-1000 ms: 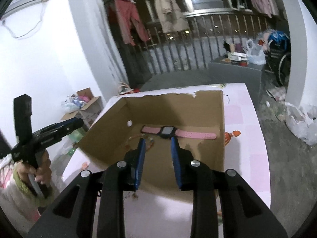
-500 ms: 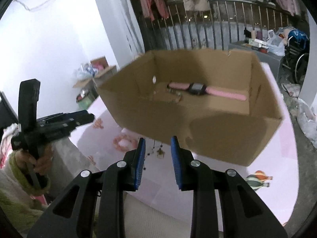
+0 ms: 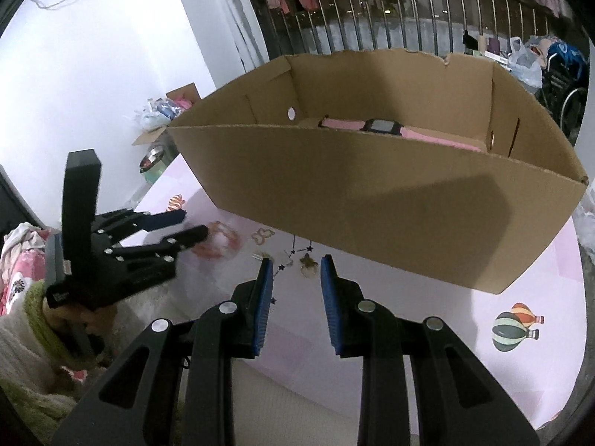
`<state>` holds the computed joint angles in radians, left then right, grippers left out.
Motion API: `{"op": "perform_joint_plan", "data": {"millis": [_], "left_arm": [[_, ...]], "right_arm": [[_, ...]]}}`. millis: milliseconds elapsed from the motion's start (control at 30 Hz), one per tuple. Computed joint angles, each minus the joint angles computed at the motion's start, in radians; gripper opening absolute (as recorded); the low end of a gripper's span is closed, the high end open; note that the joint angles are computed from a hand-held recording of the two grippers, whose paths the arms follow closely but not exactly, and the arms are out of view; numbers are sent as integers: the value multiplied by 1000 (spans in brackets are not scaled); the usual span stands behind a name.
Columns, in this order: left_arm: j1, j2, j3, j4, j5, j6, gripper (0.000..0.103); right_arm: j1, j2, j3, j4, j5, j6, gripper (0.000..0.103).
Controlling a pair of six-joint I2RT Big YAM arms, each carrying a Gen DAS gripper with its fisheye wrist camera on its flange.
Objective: Organize jewelry
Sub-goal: 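Move the left tool back to the table beside the pink bead bracelet, then move the right tool over the small gold ring near the star charm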
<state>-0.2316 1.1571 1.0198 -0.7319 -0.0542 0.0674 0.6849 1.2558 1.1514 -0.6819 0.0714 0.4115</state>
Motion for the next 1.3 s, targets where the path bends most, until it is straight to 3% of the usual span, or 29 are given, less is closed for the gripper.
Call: {"op": "perform_joint_plan", "data": {"millis": [200,600,867,1300], "left_arm": [[39,-16,8,-3,-9,-10,42],[-47,-63,-13,21,168,60,40],[-84,-62,-34,21,180,89,35],[-85,-48,-20,4,175,82,34]], "right_arm": [[11,17,8,0,22,-15,27],[16,59,8,23,56,-99,17],[16,95,37,24,42,-163,17],[8,133,81,-36,39,-182,10]]}}
